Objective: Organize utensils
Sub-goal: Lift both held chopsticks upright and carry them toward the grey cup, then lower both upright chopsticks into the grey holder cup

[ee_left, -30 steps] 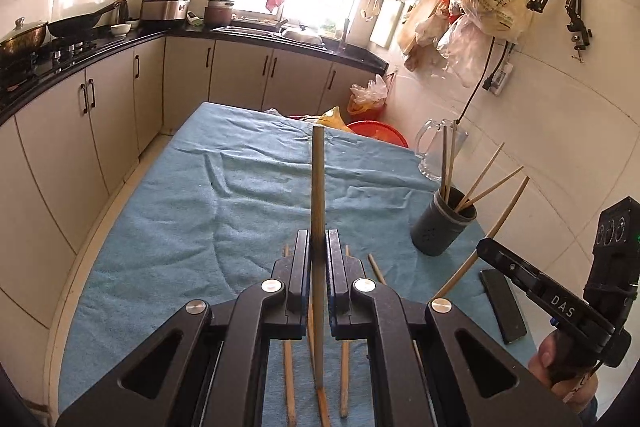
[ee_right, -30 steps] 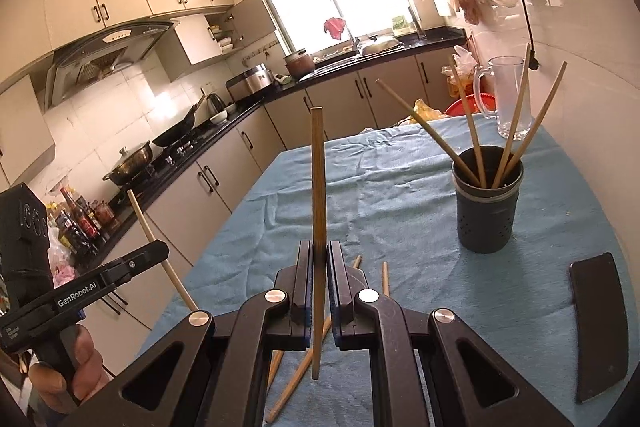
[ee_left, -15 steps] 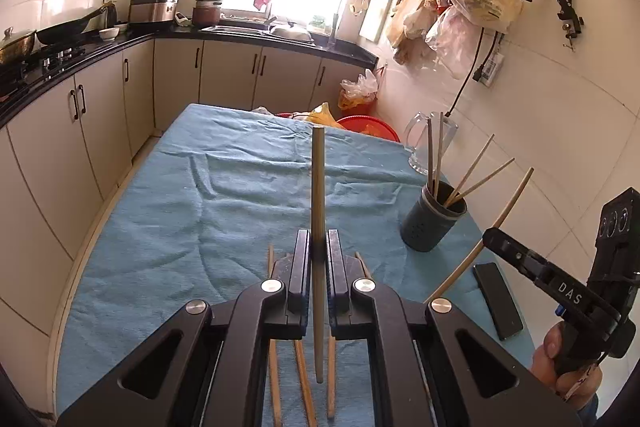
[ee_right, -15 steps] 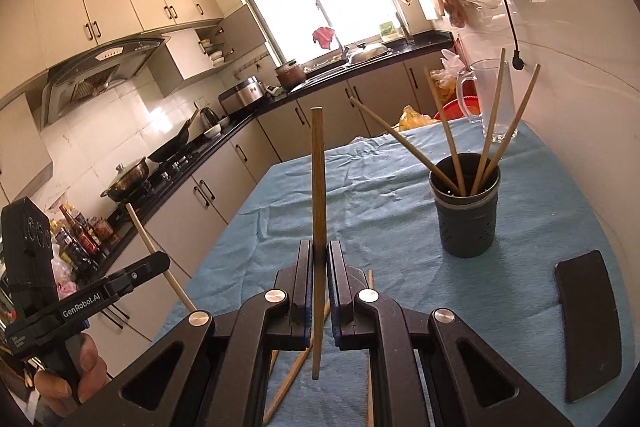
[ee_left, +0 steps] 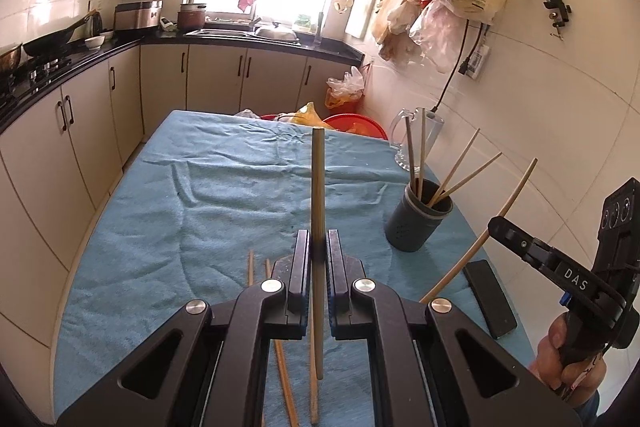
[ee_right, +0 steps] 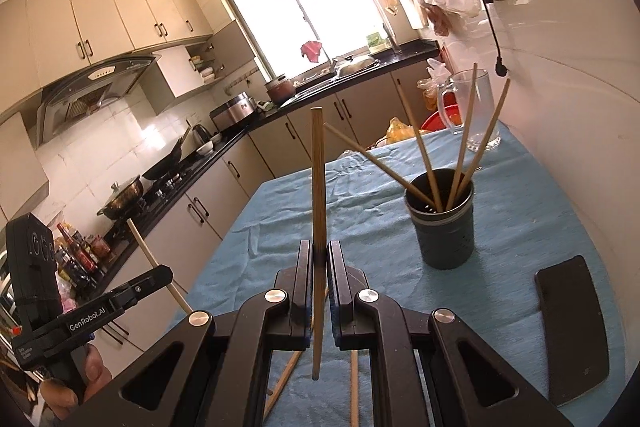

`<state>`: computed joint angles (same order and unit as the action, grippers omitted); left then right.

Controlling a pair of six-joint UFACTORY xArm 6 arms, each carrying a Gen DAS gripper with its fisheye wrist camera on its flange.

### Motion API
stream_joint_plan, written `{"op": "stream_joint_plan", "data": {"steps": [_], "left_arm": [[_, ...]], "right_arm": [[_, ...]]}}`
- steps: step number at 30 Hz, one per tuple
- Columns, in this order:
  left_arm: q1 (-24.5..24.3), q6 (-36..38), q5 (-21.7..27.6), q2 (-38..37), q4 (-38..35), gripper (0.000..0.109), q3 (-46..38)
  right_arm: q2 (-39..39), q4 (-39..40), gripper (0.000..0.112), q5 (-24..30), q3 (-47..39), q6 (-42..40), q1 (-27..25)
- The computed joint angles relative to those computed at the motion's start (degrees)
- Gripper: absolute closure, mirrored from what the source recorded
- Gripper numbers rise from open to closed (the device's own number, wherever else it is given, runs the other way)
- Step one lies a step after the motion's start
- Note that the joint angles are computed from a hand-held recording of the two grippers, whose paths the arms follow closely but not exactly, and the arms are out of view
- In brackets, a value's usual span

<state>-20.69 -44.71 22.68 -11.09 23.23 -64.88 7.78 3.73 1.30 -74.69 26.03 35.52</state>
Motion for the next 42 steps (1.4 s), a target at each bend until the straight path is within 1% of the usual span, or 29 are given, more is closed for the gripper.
{"op": "stream_joint_plan", "data": {"steps": [8,12,14,17,19,24,28,30,31,33,35,39,42], "left_arm": [[-1.4,3.3,0.3,3.0,-2.4,0.102,-3.8],[-2.0,5.0,0.6,4.8,-3.9,0.102,-6.3],[-2.2,6.2,0.8,5.9,-5.0,0.102,-8.0],[-2.7,8.2,1.3,8.0,-6.7,0.102,-11.3],[-3.1,8.9,1.5,9.2,-6.9,0.102,-13.2],[-4.2,11.5,2.9,13.5,-8.7,0.102,-20.2],[-5.0,13.0,4.7,17.8,-8.8,0.102,-27.4],[-5.4,14.0,5.6,20.0,-9.4,0.102,-31.1],[-5.7,14.5,6.3,21.7,-9.3,0.102,-34.0],[-6.0,15.0,7.4,24.1,-9.0,0.102,-38.0],[-6.4,16.2,9.0,27.5,-9.7,0.102,-43.5],[-6.6,17.7,12.8,35.4,-11.0,0.102,-56.5],[-6.8,18.4,16.9,43.9,-11.1,0.102,-70.6]], "right_arm": [[-2.4,-4.8,0.105,-1.7,2.5,5.4,-2.5],[-3.7,-8.7,0.105,-2.4,3.7,9.7,-4.4],[-4.5,-10.4,0.105,-2.8,4.4,11.8,-5.4],[-5.4,-8.4,0.105,-3.2,5.1,10.9,-6.3],[-6.0,-10.6,0.105,-3.4,5.4,13.6,-7.4],[-6.9,-12.6,0.105,-3.4,5.2,15.6,-9.2],[-7.1,-15.2,0.105,-3.1,3.9,17.7,-10.7],[-7.3,-19.7,0.105,-3.0,3.5,21.9,-11.9],[-7.1,-20.6,0.105,-2.9,3.1,22.7,-12.2],[-6.7,-19.8,0.105,-2.6,2.0,22.2,-12.8],[-6.2,-24.9,0.105,-1.9,0.4,26.7,-14.1],[-4.5,-25.2,0.105,-0.6,-2.7,27.1,-15.0],[-2.9,-24.2,0.105,0.3,-5.3,26.7,-15.4]]}}
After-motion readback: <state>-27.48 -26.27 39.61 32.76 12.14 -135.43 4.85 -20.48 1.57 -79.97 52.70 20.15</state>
